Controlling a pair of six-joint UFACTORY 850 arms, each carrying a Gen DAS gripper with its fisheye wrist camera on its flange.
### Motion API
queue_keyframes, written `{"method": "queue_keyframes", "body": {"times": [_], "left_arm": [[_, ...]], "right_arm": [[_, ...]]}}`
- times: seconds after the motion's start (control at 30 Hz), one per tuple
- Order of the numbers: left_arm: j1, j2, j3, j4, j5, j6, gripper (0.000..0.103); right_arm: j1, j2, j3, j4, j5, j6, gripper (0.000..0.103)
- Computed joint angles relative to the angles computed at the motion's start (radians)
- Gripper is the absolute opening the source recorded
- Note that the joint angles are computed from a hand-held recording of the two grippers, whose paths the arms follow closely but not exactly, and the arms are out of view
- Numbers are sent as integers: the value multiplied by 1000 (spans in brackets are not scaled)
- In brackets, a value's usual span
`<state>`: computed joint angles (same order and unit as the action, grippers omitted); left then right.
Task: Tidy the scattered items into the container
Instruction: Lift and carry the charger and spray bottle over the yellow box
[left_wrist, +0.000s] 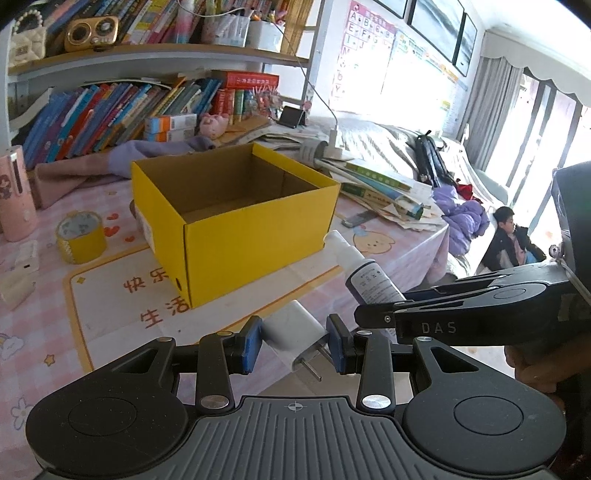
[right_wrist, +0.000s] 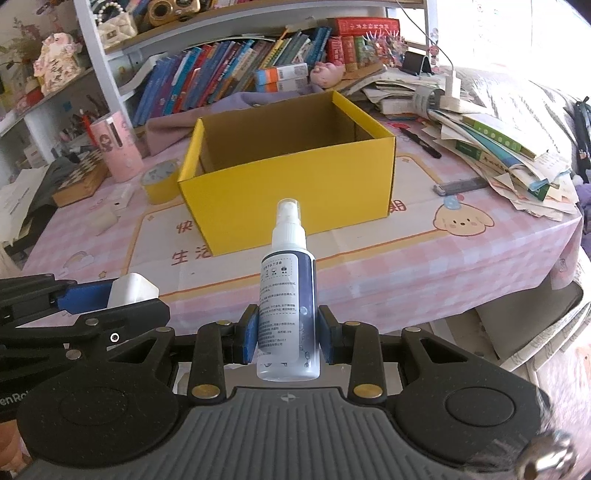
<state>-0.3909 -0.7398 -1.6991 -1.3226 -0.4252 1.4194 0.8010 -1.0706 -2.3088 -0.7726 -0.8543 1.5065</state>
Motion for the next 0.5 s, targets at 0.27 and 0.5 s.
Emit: {"method": "queue_keyframes", "body": {"times": [0.27, 0.5], "left_arm": [[-2, -42, -67, 58, -10, -62, 36], [2, -83, -136, 64, -34, -83, 36]], "right_arm": [[-22, -24, -38, 29, 10, -40, 31], [-46, -80, -140, 93, -1, -133, 31]]}}
